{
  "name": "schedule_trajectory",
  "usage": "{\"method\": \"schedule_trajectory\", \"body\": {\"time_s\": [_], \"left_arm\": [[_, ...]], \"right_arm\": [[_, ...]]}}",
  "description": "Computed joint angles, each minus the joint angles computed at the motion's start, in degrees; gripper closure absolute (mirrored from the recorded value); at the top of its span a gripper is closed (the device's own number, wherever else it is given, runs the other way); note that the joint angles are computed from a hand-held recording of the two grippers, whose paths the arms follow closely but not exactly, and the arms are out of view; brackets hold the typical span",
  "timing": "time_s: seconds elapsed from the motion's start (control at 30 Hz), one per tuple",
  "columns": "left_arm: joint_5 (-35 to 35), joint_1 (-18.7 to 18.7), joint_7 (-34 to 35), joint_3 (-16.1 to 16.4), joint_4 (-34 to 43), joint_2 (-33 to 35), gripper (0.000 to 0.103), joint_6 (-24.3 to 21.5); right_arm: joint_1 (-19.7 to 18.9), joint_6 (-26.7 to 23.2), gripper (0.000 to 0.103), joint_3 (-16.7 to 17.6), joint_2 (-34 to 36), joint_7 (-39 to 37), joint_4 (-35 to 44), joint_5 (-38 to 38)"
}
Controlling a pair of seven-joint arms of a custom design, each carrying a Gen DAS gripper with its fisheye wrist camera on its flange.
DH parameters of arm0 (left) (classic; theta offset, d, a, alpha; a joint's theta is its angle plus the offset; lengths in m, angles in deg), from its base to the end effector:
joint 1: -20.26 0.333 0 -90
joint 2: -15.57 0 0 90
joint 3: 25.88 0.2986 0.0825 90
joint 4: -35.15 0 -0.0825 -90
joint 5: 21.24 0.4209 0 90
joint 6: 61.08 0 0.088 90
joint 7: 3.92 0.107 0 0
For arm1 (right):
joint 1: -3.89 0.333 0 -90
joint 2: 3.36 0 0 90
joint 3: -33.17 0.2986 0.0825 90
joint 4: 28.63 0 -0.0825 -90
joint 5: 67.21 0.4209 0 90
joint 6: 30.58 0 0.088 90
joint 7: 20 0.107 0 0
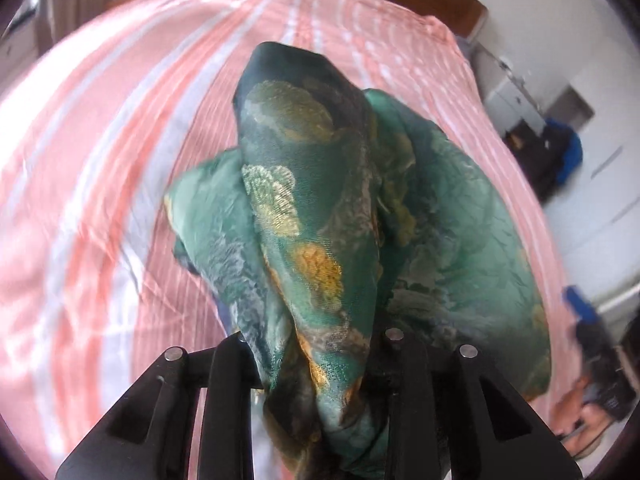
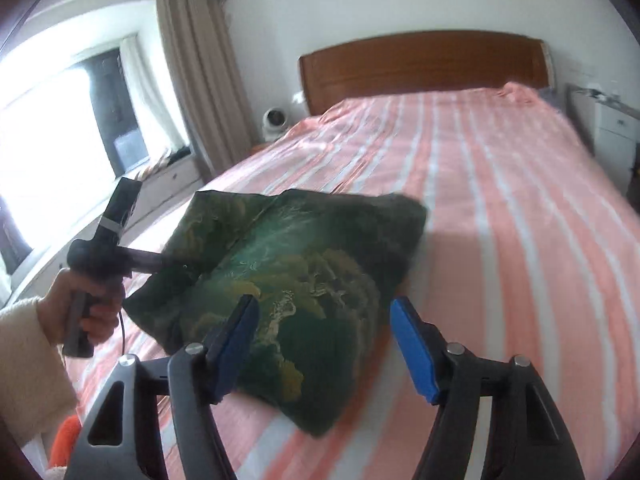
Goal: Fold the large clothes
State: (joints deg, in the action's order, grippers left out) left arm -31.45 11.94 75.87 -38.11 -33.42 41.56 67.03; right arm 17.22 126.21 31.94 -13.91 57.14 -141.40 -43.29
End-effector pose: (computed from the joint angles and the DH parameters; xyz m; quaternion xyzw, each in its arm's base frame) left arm 0.7243 -0.2355 0.5802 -0.6491 0.6917 -0.3146 0.0360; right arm 0.5831 0.1079 0.6395 -0.6616 0.5790 -0.2054 0.4299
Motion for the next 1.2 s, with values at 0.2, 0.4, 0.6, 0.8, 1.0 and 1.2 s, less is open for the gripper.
{"method": "schedule_trajectory", "body": {"time_s": [0.2, 0.4, 0.6, 0.8, 1.0, 1.2], "left_arm": [[-3.5, 1.7, 0.5, -1.2, -5.9, -0.6, 0.052, 5.9], [-6.7, 3.0, -2.5, 0.5, -22.0, -14.3, 0.006, 14.3], [17.5, 0.5, -17.3, 1.8, -36.3, -28.9, 0.004, 16.8], [28.4, 1.4, -25.2, -0.2, -44.0, -37.7, 0.004, 15.3], [32.2, 2.7, -28.7, -2.0, -47.1, -42.6, 0.004, 14.6], [35.1, 3.5, -30.1, -3.0, -47.0, -43.5, 0.004, 13.8]], "right_arm": [[-0.3, -9.3, 0.035, 2.7, 13.3, 8.7, 10.4, -11.5], [-1.9, -9.2, 0.026, 2.6, 4.8, 11.7, 4.3, -9.9], [-3.9, -9.8, 0.012, 3.0, -7.3, 20.6, -7.0, -15.8], [-5.4, -16.7, 0.012, 4.7, -18.3, 28.5, -15.7, -22.6], [-3.7, -19.8, 0.011, 4.0, -25.7, 29.7, -20.3, -22.9], [-3.0, -20.5, 0.011, 4.4, -28.3, 30.0, -22.0, -22.1]]}}
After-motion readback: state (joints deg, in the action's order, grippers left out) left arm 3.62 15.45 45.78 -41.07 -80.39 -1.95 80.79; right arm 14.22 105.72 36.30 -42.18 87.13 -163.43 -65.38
